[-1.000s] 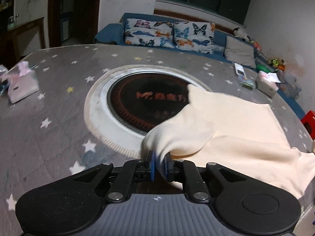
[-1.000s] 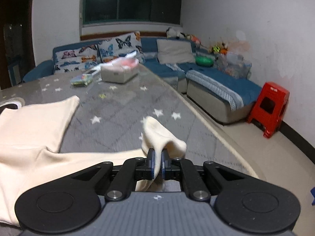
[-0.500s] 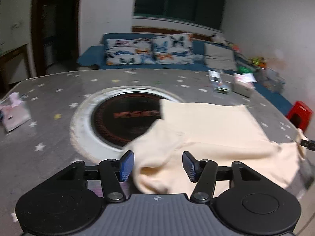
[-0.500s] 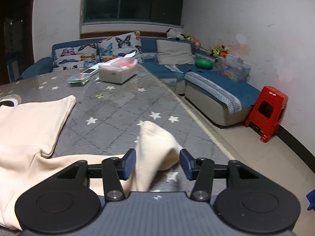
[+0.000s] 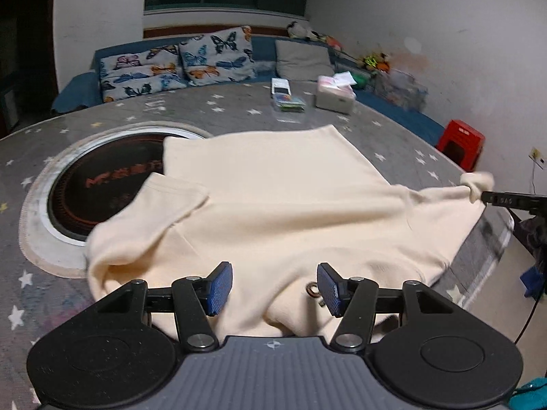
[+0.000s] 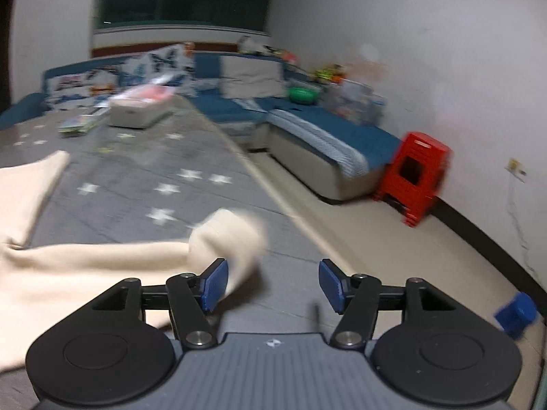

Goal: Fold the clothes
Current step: 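Lower the sweatshirt flat onto the table and open both tools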

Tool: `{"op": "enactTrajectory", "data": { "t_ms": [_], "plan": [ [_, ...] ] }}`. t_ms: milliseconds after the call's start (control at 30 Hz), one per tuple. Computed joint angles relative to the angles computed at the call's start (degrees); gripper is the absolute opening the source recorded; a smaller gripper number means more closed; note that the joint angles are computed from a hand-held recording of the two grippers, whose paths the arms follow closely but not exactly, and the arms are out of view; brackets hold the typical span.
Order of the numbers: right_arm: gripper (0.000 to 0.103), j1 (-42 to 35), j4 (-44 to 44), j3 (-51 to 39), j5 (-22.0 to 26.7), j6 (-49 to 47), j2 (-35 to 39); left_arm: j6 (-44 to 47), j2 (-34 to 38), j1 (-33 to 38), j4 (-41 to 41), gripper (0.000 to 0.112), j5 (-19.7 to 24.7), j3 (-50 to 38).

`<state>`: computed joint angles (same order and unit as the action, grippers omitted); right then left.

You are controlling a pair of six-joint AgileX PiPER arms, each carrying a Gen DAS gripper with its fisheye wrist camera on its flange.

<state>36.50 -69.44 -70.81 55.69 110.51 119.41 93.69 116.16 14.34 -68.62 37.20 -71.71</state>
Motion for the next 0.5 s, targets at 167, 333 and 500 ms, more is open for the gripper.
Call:
{"op": "enactTrajectory", "data": {
  "t_ms": [167, 333, 500],
  "plan": [
    [0.059, -0.28, -3.31, 5.01, -1.14, 6.61, -3.25, 0.30, 0.09, -0.05, 0.50, 0.058, 0.42, 0.12],
    [0.057, -2.31, -6.60, 2.30, -7.82, 4.89, -1.91, 0.81, 0.09, -0.13, 0.90, 0.058, 0.92, 0.49],
    [0.057, -4.61, -4.71, -3.73, -13.13, -1.24, 2.56, 1.21, -0.11, -0.16, 1.57, 0.058, 0.35, 1.35]
  ]
}}
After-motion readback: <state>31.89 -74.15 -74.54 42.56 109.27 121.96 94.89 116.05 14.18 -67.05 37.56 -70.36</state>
